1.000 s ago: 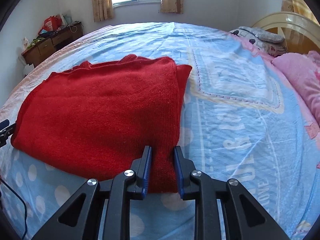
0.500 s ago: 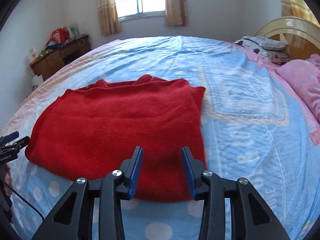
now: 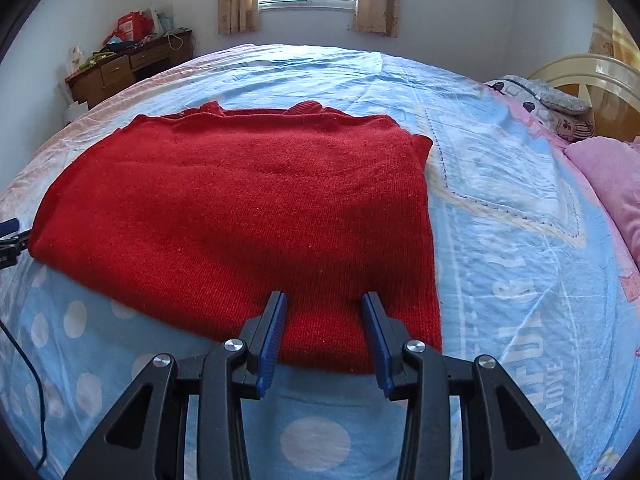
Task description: Fold small clothes
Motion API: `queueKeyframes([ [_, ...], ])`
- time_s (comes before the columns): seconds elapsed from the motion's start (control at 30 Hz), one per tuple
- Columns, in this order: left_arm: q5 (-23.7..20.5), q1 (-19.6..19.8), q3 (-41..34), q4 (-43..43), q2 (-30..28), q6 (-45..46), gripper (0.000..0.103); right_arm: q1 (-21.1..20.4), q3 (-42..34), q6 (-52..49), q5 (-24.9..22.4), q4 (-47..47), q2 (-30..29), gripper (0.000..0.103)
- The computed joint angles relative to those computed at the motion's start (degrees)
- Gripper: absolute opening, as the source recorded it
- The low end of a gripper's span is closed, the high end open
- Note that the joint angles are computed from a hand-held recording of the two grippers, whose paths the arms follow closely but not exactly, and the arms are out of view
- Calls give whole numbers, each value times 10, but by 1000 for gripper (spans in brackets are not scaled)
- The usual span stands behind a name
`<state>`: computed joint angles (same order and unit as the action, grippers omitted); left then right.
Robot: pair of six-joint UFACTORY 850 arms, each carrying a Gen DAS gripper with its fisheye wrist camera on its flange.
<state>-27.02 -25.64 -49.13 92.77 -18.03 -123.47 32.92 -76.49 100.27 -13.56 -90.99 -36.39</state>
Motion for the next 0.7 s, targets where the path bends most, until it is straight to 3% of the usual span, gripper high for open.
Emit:
queueKeyframes([
  [0.1, -13, 1, 12, 25, 12, -20, 99, 8, 7, 17, -21, -16, 5, 40],
  [0.2, -18, 10, 13, 40, 16, -22, 99, 18, 0, -42, -42, 41, 9, 40],
  [0.27, -18, 18, 13, 58, 19, -34, 100, 28, 3, -9, -45, -2, 17, 41],
  [0.47, 49, 57, 20, 164, 29, -120, 103, 74, -1, 83, -26, -185, 24, 51],
  [0.7, 68, 79, 46, 252, 37, -220, 103, 113, -37, -18, -43, -149, -13, 51],
])
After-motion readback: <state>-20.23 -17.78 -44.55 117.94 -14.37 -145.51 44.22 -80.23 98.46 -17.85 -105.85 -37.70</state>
